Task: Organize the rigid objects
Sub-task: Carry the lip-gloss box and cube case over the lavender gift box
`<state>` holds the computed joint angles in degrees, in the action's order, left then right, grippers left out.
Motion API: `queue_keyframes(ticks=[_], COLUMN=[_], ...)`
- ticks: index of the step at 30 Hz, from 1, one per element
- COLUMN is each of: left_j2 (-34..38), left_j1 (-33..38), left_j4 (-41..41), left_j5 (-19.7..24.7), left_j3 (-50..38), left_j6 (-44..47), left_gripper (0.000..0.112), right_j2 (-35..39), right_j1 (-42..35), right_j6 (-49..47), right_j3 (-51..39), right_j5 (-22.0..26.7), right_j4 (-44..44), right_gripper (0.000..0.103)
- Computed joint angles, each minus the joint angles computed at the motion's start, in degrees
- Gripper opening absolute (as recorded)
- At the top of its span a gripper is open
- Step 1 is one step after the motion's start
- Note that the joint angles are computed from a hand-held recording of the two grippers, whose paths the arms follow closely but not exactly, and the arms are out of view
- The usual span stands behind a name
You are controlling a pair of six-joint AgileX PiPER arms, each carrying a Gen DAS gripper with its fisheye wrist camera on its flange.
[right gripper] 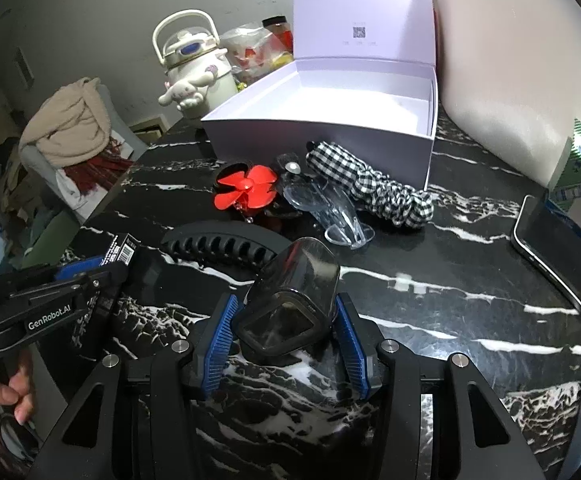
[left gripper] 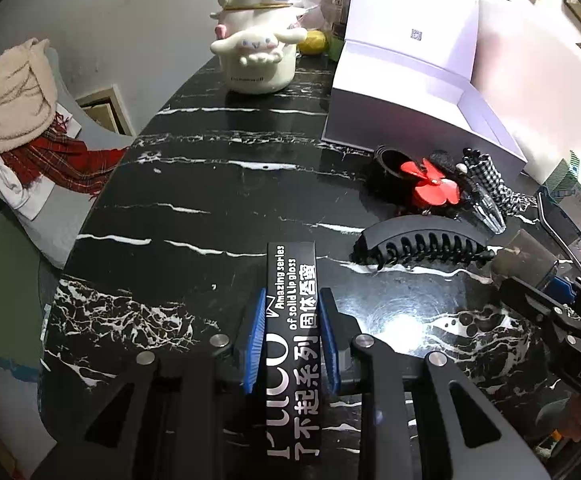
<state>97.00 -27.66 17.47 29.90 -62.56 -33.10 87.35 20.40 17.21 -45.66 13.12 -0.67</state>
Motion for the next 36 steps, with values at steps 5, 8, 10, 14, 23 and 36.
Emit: queue_keyframes(ticks=[5,8,10,14,23,36], left_j2=[-1.7,-2.8,-3.3,-3.1,0.2,9.7], left_j1=[-0.5,-0.7,-1.1,-2.0,-3.2,-3.2], left_j4=[0.8,0.9,1.6,1.8,-2.3,-7.4], left_j5=[0.2,-0.1,-0.3,0.4,1.6,4.0], left_j3=[0.1,-0.1,-0.5,-3.2,-10.6,-27.0], left_j6=[-0.2,0.1,0.5,1.6,8.0,17.1], left_gripper=[0.025,0.025,0.025,0.025,0.025,0.025], right_j2=[-1.4,-2.6,-3.3,-5.3,-6.5,-3.6], right_j1=[-0.1,-0.3,-0.6,-1.6,-6.7,-11.3], right_j6=[1.0,1.2,0.2,-0.5,-14.8,-21.3], right_j3=[0.3,0.4,0.4,0.5,-2.0,-11.1], right_j5=[0.3,0.5,0.6,0.9,3.3,6.9], right_j4=[-1.5,-2.0,-1.7,-2.9,8.3,9.7], right_gripper=[0.049,0.049,0.049,0.049,0.049,0.049])
